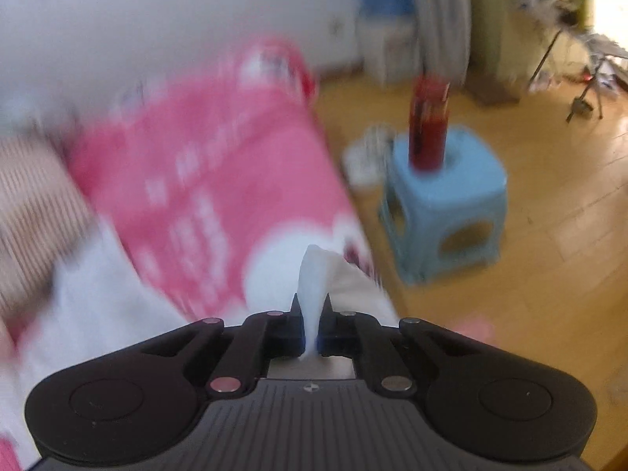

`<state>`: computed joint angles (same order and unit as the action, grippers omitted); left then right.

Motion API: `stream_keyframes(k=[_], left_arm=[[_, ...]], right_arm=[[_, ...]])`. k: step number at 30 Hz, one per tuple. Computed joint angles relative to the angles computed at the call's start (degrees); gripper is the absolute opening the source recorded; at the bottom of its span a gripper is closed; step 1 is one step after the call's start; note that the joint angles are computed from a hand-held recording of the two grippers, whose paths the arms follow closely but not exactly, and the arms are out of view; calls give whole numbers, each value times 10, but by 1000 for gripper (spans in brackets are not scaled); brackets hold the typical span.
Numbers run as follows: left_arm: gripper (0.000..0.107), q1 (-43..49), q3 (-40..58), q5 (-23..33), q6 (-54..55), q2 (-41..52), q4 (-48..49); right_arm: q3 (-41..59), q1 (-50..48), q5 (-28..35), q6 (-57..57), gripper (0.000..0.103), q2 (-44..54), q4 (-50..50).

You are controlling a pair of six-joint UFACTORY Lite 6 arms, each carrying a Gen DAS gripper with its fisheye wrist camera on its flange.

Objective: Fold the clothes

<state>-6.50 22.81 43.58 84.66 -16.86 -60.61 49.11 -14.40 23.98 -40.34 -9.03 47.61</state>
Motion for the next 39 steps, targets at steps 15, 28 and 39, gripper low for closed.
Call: stream_keyframes(k=[15, 28, 39], left_arm=[[33, -8, -25, -20, -16, -43, 4], [33, 137, -19, 95, -53, -92, 47], [33, 219, 12, 113, -54, -87, 65]], right_arm=[[-77, -310, 314, -157, 5, -297, 430], [-104, -318, 740, -147, 6, -315, 366], [-145, 60, 596, -63, 62, -364, 59]])
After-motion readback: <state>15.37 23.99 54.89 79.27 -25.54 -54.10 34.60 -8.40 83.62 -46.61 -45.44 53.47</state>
